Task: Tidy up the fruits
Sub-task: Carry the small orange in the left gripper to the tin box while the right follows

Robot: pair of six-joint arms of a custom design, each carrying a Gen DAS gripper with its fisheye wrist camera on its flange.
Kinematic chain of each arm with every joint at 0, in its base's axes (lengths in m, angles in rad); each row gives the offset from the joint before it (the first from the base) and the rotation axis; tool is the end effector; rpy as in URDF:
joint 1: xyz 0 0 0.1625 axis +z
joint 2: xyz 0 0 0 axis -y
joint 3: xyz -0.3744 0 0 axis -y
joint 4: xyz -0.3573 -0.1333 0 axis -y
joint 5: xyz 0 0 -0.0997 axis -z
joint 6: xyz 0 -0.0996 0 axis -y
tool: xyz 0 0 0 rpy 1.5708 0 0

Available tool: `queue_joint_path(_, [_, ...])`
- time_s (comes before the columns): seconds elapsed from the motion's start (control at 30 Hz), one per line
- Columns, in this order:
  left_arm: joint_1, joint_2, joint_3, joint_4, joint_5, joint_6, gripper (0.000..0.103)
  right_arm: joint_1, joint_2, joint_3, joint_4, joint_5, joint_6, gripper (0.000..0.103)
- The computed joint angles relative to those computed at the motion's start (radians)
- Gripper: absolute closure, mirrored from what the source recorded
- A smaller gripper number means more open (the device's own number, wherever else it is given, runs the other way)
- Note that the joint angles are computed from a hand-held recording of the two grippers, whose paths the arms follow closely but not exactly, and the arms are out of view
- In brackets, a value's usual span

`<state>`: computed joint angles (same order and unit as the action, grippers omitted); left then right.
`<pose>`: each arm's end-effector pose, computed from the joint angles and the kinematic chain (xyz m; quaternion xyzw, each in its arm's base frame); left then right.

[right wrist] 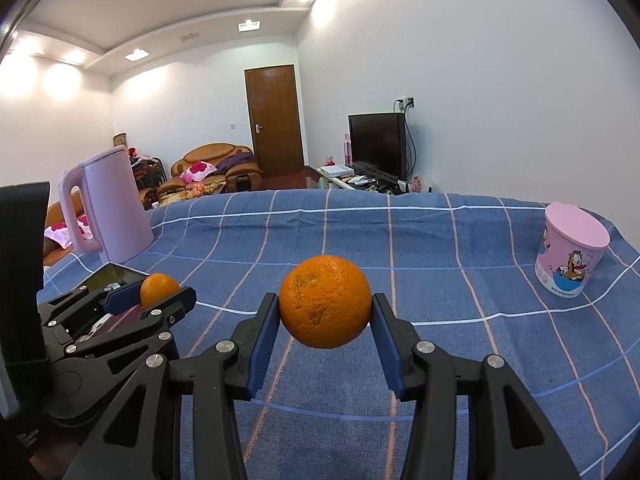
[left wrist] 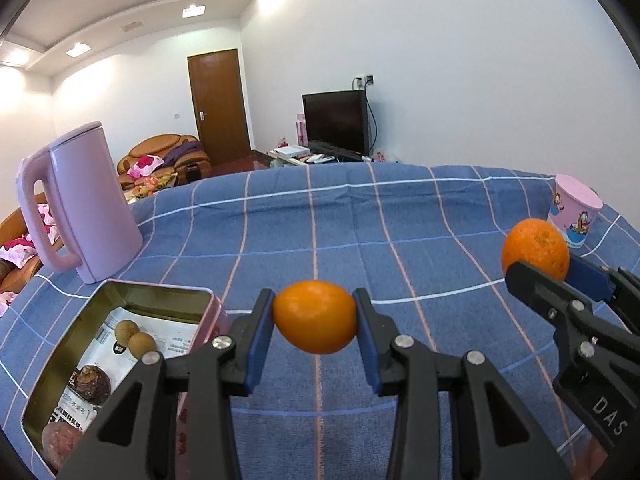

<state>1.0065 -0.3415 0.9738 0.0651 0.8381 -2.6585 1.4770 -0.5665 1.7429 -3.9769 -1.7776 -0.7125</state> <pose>-0.1700 -0.6424 -0.0473 0.2919 0.8084 -0.4077 0.3083 0.0582 -0.5864 0.0949 0.1906 -0.7921 0.4947 0.3026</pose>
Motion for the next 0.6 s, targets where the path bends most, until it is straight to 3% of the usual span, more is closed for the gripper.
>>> queue_joint_path(0.6, [-0.007, -0.062, 0.124, -0.141, 0.005, 0.04, 0.062, -0.003, 0.012, 0.018, -0.073, 0.035, -0.027, 0.055])
